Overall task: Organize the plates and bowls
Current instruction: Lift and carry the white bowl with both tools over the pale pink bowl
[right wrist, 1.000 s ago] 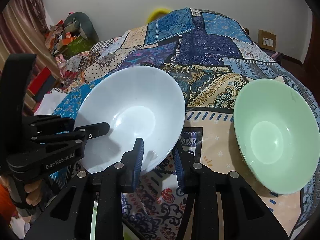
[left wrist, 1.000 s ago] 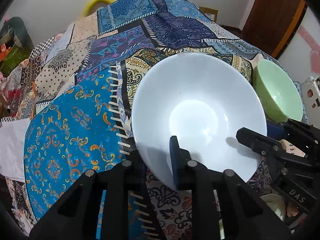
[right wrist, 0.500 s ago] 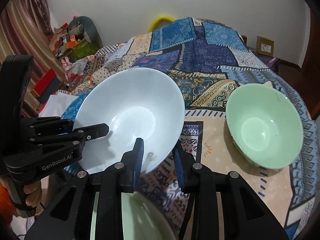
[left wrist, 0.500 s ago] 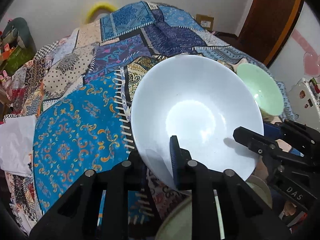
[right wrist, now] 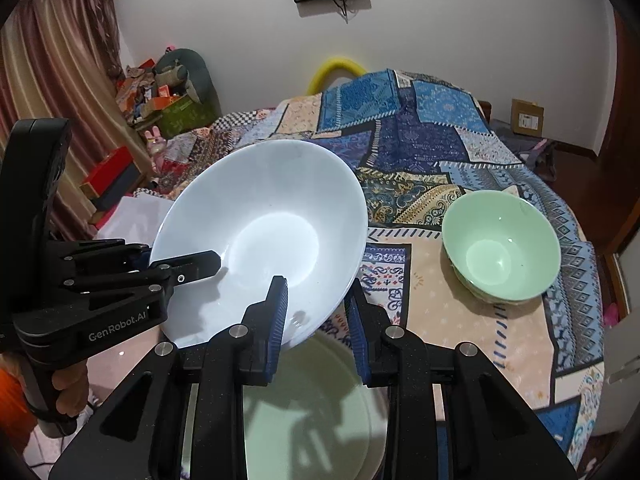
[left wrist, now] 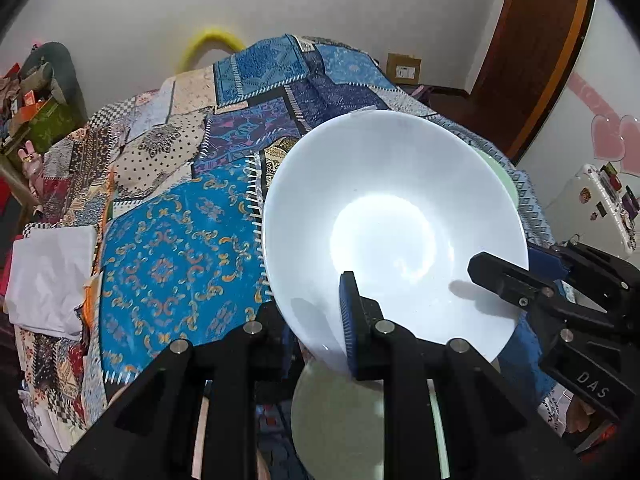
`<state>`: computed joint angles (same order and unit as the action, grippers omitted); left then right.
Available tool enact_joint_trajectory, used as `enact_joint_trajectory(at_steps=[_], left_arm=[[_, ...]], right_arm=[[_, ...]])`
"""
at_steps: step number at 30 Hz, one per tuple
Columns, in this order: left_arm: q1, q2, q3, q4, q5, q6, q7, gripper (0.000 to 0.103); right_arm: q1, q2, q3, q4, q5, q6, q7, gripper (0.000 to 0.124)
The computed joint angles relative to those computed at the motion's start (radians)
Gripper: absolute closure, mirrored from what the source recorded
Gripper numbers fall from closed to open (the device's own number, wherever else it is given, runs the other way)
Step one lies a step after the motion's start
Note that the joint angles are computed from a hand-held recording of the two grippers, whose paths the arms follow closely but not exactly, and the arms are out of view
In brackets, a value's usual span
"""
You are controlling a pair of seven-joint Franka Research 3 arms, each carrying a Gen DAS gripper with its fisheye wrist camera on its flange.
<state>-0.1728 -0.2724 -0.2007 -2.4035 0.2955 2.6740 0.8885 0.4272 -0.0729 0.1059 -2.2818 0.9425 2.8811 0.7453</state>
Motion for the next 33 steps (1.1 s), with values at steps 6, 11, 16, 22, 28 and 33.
enact_joint_trajectory(at_steps=[6,11,16,22,28,33], left_arm=[[-0.015,-0.099,-0.007,-0.059,-0.011,-0.026,-0.019,0.083],[-0.026,-0.183,-0.011,-0.112,-0.017,-0.048,-0.047,0.083],[-0.035,-0.265,-0.008,-0.168,-0.027,-0.068,-0.065,0.083],[-0.043,-0.373,-0.002,-0.240,-0.035,-0.104,-0.086,0.083],[-0.050,-0.481,0.012,-0.316,-0.050,-0.142,-0.099,0.083],[-0.043,-0.552,0.019,-0.366,-0.052,-0.184,-0.105,0.083]], right_arm=[[0.026,-0.057,-0.003,-0.044,0.051,0.012,-0.028,0.097],[0.056,-0.100,-0.008,-0.079,0.079,0.019,-0.050,0.097],[0.088,-0.130,-0.012,-0.102,0.091,0.021,-0.060,0.097],[0.126,-0.145,-0.011,-0.118,0.119,0.024,-0.084,0.097],[0.159,-0.152,-0.005,-0.130,0.146,0.019,-0.109,0.097],[0.176,-0.131,0.006,-0.118,0.176,-0.001,-0.134,0.097]])
